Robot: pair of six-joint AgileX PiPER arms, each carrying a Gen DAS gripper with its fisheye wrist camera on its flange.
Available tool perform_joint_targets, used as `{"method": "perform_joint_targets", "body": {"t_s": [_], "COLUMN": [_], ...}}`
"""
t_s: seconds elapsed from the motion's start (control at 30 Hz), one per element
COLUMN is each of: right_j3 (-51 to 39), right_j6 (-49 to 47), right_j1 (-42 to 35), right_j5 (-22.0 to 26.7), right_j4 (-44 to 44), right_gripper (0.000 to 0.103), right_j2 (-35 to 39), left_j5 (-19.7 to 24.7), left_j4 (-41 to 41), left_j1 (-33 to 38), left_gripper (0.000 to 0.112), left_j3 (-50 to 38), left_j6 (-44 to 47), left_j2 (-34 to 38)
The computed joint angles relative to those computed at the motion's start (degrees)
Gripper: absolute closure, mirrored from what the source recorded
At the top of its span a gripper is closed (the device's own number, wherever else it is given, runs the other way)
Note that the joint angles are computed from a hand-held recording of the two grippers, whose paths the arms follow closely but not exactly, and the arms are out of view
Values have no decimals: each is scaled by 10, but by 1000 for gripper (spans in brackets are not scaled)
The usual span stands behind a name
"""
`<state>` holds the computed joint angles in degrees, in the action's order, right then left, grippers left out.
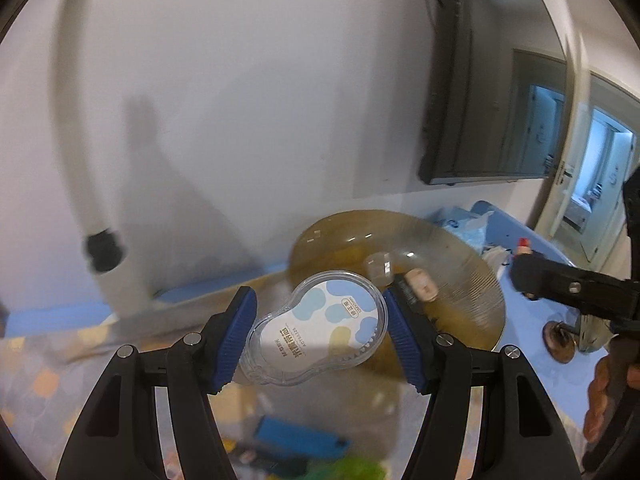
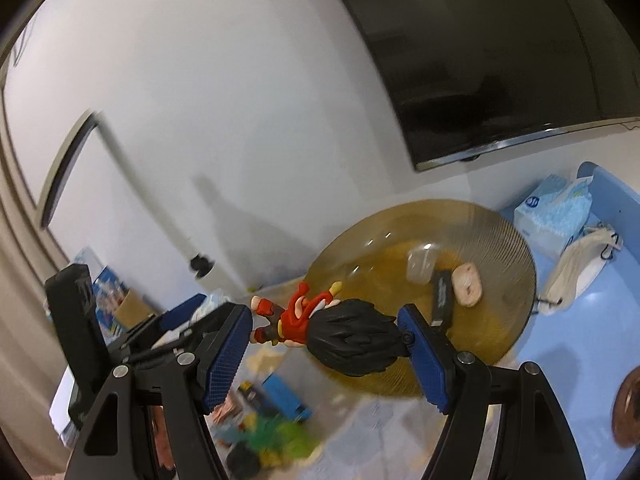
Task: Organize rigid objects
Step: 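Carry the tape dispenser and red figure into the amber bowl and release both, then withdraw both open tools from the bowl back toward the table items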
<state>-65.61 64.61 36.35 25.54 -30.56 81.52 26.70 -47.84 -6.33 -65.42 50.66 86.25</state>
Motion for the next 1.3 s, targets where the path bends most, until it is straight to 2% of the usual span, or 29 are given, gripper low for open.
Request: {"method": "perform_joint_targets", "body": {"t_s": [0.3, 0.43, 0.47, 0.53, 0.57, 0.63, 0.67, 0.7, 0.83, 1.03, 1.3], "right_j3": [-8, 2, 3, -2, -16, -34, -29, -23, -24, -55, -89], "right_j6": [-150, -191, -187, -176, -195, -247, -264, -264, -167, -138, -74], "right_j1": [-90, -114, -117, -118, -122, -130, -131, -129, -94, -62, 1], "right_j5": [-43, -67, -70, -63, -44, -24, -34, -43, -32, 6, 36], "right_j4": [137, 181, 176, 164, 185, 246, 263, 257, 134, 99, 42], "right_gripper": [29, 29, 28, 10, 0, 0, 0, 0, 0, 0, 0], "right_j2": [45, 59, 63, 70, 81, 95, 95, 91, 84, 78, 86], "left_j5": [-38, -19, -20, -26, -24, -20, -17, -8, -2, 15, 51], "left_j4": [-7, -17, 3, 54, 61, 32, 21, 11, 15, 35, 53], "left_j1": [-72, -71, -76, -86, -87, -82, -79, -75, -63, -29, 73], "left_gripper": [50, 49, 47, 12, 10, 10, 10, 10, 10, 10, 10], "left_j3": [-29, -41, -45, -51, -51, -40, -39, -39, -35, -30, -28], "left_j6": [-1, 6, -12, -56, -61, -30, -21, -12, -14, -15, -7], "left_j2": [61, 79, 84, 92, 93, 89, 89, 89, 82, 52, 15]}}
